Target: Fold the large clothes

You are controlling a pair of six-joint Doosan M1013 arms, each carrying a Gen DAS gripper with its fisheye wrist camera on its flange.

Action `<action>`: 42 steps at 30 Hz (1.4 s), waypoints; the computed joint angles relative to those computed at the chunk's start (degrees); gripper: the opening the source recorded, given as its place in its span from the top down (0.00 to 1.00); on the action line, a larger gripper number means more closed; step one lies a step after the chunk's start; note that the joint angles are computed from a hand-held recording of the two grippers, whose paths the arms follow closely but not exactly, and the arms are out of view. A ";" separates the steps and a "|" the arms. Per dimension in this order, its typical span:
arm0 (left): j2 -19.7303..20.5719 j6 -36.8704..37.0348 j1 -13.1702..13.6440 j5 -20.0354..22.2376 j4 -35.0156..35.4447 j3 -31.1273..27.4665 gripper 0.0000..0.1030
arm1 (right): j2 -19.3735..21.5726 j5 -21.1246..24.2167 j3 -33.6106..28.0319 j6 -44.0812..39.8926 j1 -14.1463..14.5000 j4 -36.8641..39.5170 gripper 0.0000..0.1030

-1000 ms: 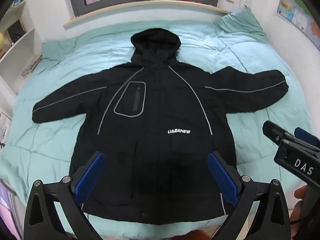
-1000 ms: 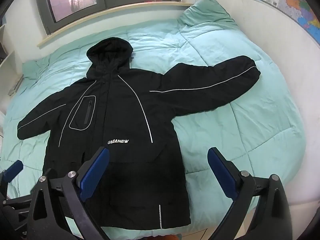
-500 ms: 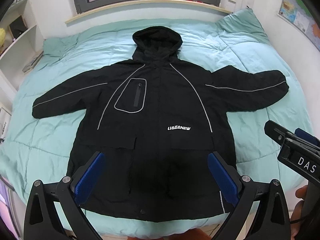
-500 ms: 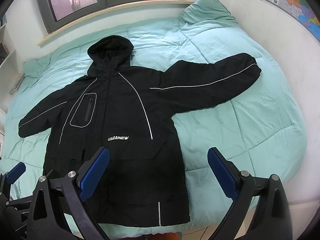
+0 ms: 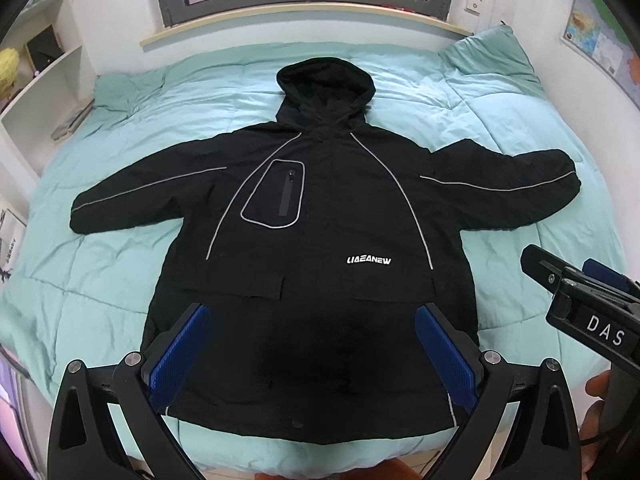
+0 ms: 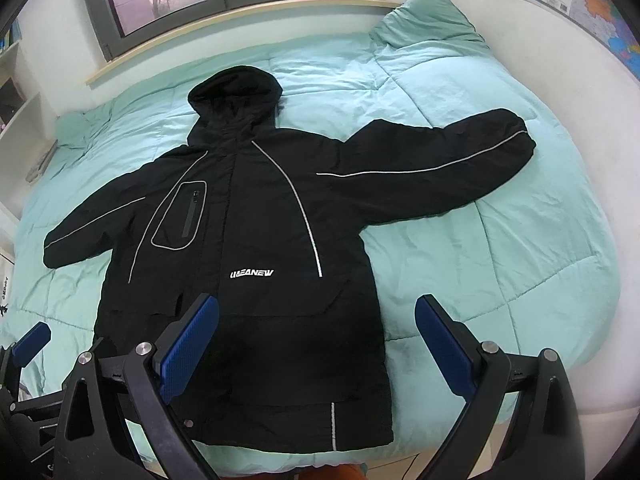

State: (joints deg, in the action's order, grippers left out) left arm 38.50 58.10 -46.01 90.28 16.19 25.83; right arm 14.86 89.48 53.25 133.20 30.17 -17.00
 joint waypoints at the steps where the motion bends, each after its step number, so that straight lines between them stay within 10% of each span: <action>1: -0.14 -0.01 0.17 -0.19 -0.22 0.25 0.01 | 0.22 0.08 -0.36 0.08 0.18 -0.06 0.04; 33: -6.62 5.62 11.52 -9.75 -9.37 10.91 0.01 | 17.27 10.69 -27.81 2.71 7.16 -4.66 0.04; 42: -4.81 9.43 13.36 -10.31 -12.73 9.24 0.01 | 14.69 12.45 -23.31 9.16 5.96 -10.91 0.04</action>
State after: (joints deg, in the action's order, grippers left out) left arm 33.69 67.53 -32.65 79.97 3.45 35.07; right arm 29.55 101.92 29.95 142.36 36.13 -27.91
